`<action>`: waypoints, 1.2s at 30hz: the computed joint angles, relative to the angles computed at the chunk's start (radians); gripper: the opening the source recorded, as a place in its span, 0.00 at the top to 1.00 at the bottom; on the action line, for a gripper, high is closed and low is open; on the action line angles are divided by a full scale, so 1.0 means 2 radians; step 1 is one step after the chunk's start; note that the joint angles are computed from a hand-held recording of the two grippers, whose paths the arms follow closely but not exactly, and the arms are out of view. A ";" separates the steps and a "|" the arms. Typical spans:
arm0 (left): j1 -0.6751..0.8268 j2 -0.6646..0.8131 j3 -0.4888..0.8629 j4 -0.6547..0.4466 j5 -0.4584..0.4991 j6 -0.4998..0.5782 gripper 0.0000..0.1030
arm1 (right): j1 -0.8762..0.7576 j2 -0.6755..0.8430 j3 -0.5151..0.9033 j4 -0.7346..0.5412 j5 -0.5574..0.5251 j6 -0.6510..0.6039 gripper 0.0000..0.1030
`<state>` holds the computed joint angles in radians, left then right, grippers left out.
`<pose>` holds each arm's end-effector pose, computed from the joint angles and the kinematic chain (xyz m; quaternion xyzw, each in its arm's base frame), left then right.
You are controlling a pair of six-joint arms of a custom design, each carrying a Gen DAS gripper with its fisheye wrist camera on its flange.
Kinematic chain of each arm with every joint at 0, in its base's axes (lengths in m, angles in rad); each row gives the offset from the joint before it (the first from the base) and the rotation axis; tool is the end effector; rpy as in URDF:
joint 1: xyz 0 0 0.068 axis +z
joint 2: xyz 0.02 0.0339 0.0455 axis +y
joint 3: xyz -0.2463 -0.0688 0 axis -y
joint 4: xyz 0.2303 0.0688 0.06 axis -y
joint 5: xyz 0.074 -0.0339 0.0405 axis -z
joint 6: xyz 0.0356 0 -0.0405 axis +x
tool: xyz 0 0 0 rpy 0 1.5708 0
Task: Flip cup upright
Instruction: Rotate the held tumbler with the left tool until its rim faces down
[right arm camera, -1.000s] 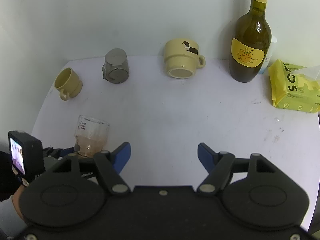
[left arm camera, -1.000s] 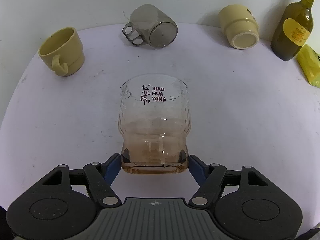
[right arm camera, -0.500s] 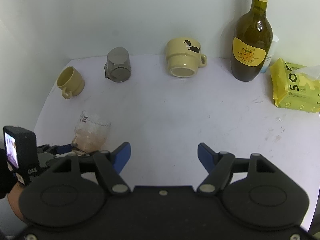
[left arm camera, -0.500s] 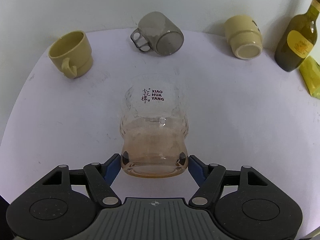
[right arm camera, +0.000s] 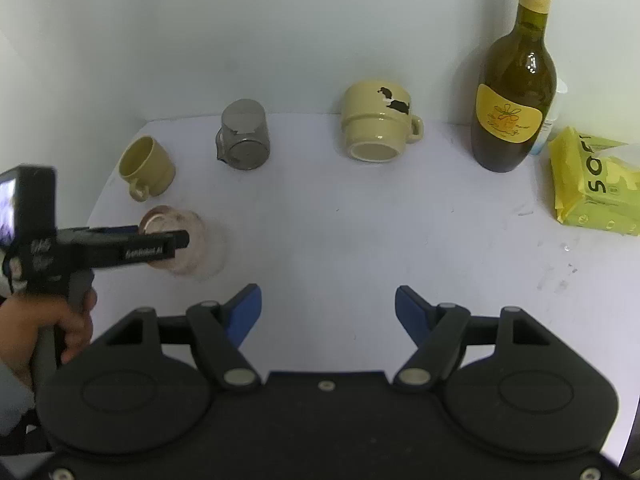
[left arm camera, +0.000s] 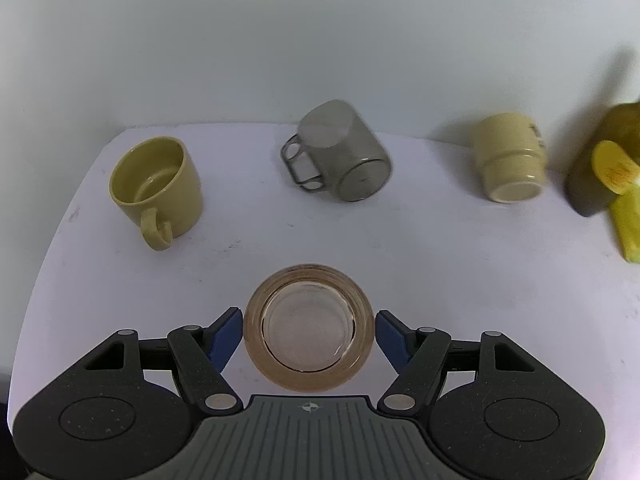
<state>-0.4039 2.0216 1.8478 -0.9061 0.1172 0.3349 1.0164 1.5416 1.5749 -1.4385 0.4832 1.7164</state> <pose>0.3810 -0.1673 0.2580 0.3629 0.8979 -0.0651 0.2405 0.1501 0.2110 0.3232 0.3504 0.9022 0.0302 0.2498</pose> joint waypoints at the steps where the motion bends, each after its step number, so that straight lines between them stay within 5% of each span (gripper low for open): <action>1: 0.000 0.004 0.006 0.000 0.001 0.006 0.36 | 0.001 -0.002 -0.002 -0.003 0.001 0.006 0.30; 6: 0.002 0.015 0.026 -0.018 0.002 0.009 0.35 | 0.003 -0.015 -0.014 -0.013 0.002 0.031 0.30; 11: -0.001 -0.003 -0.002 0.004 -0.005 0.022 0.23 | 0.000 -0.021 -0.023 -0.007 0.004 0.029 0.30; 21: 0.001 -0.005 -0.025 0.016 -0.008 0.042 0.25 | 0.001 -0.029 -0.034 -0.010 0.003 0.047 0.30; 25: 0.000 0.004 -0.016 0.010 -0.008 0.041 0.34 | 0.002 -0.027 -0.031 -0.014 0.005 0.048 0.30; 36: -0.024 0.041 0.039 -0.008 -0.018 0.017 0.35 | 0.006 -0.032 -0.027 -0.035 0.014 0.069 0.30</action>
